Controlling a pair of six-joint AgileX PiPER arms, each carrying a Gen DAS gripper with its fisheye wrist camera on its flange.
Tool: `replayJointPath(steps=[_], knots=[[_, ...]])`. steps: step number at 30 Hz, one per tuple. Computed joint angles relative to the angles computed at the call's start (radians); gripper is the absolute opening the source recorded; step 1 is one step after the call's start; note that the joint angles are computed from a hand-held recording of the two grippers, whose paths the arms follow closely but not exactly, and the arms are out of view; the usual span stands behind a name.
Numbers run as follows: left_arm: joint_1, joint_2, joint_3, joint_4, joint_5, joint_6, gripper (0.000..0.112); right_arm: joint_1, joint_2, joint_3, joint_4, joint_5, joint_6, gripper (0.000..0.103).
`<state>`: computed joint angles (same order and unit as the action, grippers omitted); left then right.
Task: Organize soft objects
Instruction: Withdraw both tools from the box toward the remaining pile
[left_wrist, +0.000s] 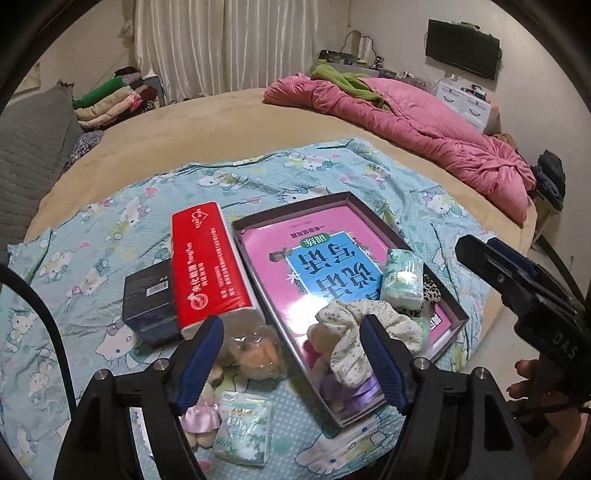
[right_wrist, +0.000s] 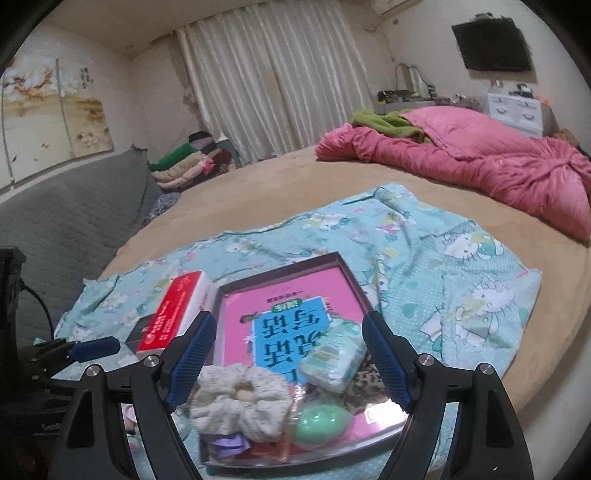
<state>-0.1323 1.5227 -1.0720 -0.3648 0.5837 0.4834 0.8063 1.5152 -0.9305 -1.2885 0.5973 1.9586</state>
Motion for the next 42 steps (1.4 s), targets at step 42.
replayJointPath(steps=[42], knots=[[0.454,-0.038,-0.010,-0.144,0.166,0.258,0.080,0.192,0.219,-0.368,0.322,0.046,-0.441,0.083]])
